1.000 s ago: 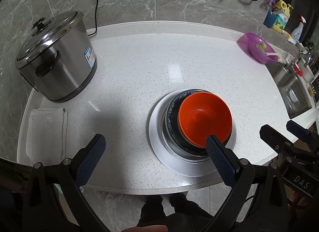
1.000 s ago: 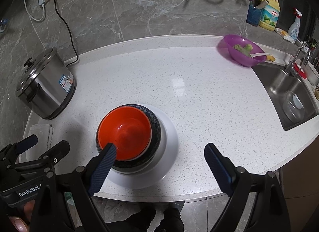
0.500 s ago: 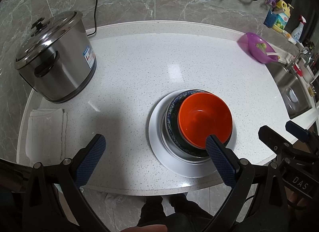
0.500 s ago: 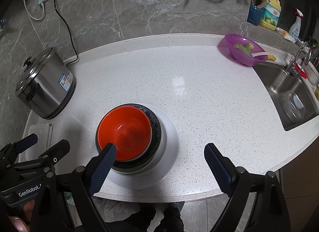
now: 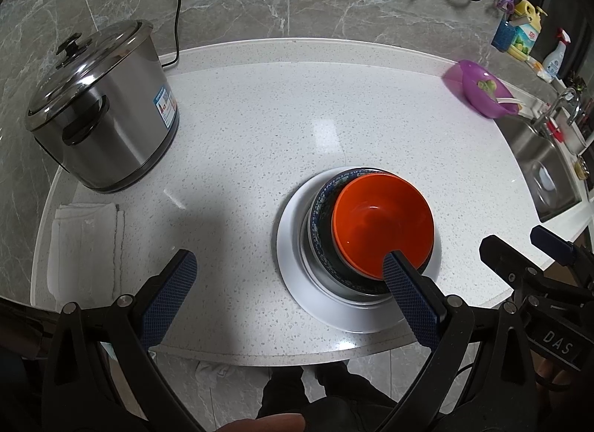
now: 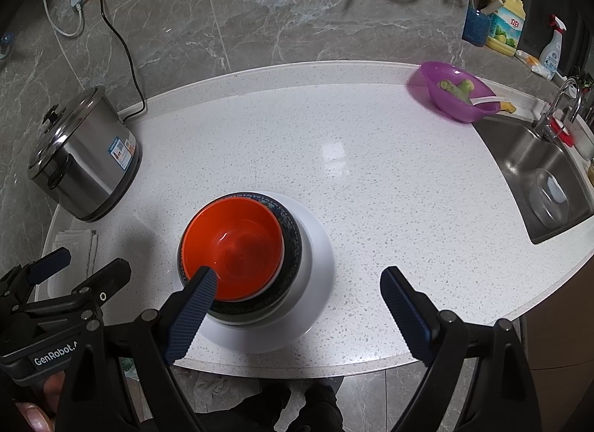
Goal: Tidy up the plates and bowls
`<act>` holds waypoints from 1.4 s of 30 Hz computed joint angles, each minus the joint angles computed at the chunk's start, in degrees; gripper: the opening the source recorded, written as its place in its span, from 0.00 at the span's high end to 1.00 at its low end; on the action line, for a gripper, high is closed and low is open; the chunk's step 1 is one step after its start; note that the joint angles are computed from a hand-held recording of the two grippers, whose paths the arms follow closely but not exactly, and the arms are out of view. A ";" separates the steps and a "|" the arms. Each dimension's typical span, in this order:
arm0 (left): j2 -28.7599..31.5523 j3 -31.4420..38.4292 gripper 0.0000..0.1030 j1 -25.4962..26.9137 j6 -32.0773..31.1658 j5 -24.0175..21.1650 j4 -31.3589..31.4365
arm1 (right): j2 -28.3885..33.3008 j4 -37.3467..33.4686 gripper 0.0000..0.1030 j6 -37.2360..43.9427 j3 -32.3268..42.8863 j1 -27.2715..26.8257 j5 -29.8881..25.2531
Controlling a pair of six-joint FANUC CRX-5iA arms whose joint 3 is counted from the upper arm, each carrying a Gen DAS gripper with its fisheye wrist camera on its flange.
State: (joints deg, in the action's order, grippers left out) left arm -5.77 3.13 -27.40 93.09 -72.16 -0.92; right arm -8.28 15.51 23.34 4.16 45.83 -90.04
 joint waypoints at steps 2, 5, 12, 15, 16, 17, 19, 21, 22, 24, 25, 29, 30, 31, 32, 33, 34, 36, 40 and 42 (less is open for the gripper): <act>0.20 0.13 0.02 -0.08 0.09 -0.02 -0.04 | 0.01 0.08 0.11 -0.05 -0.01 0.04 0.02; 0.26 0.25 0.02 -0.28 0.31 -0.13 -0.11 | -0.03 0.05 0.11 -0.08 -0.10 0.04 0.07; 0.20 0.18 0.02 -0.35 0.66 -0.27 -0.22 | 0.03 -0.05 0.11 0.16 0.10 -0.14 -0.02; 0.22 0.21 0.02 -0.38 0.75 -0.29 -0.28 | 0.01 -0.09 0.11 0.26 0.08 -0.17 -0.03; 0.23 0.23 0.02 -0.38 0.72 -0.29 -0.30 | 0.01 -0.08 0.11 0.30 0.12 -0.19 -0.04; 0.23 0.23 0.02 -0.38 0.72 -0.29 -0.30 | -0.01 -0.07 0.11 0.25 0.06 -0.15 -0.01; 0.18 0.22 0.02 -0.39 0.81 -0.32 -0.33 | 0.03 -0.10 0.11 0.33 0.15 -0.21 -0.07; 0.16 0.22 0.02 -0.41 0.84 -0.30 -0.34 | 0.03 -0.06 0.11 0.29 0.11 -0.17 -0.06; 0.15 0.21 0.02 -0.41 0.82 -0.27 -0.36 | 0.03 -0.09 0.11 0.33 0.15 -0.21 -0.05; 0.13 0.21 0.02 -0.46 0.80 -0.26 -0.37 | 0.02 -0.11 0.11 0.35 0.14 -0.21 -0.05; 0.11 0.20 0.02 -0.44 0.77 -0.24 -0.35 | 0.04 -0.11 0.11 0.35 0.20 -0.22 -0.10; 0.13 0.31 0.02 -0.49 1.03 -0.44 -0.45 | 0.01 -0.21 0.11 0.43 0.20 -0.23 -0.12; 0.16 0.34 0.02 -0.47 1.07 -0.50 -0.45 | 0.03 -0.12 0.11 0.40 0.24 -0.22 -0.14; 0.14 0.34 0.02 -0.48 1.13 -0.55 -0.43 | 0.02 -0.18 0.11 0.48 0.09 -0.26 0.03; 0.14 0.35 0.02 -0.47 1.16 -0.57 -0.40 | -0.01 -0.18 0.11 0.47 -0.01 -0.24 0.08; 0.12 0.36 0.02 -0.48 1.22 -0.56 -0.42 | 0.04 -0.15 0.11 0.43 0.12 -0.23 0.02; 0.09 0.36 0.02 -0.52 1.30 -0.58 -0.48 | 0.07 -0.14 0.11 0.39 0.13 -0.22 0.01; 0.07 0.32 0.02 -0.46 1.27 -0.60 -0.37 | 0.10 -0.18 0.11 0.43 0.15 -0.23 0.00; 0.00 0.30 0.02 -0.50 1.49 -0.73 -0.39 | 0.12 -0.25 0.11 0.46 0.13 -0.24 0.10; -0.01 0.30 0.02 -0.50 1.47 -0.70 -0.42 | 0.07 -0.28 0.11 0.51 -0.01 -0.22 0.22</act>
State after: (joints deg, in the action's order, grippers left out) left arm -5.78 3.43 -27.90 94.56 -72.87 -1.33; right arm -8.21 15.23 23.86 4.16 45.60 -89.82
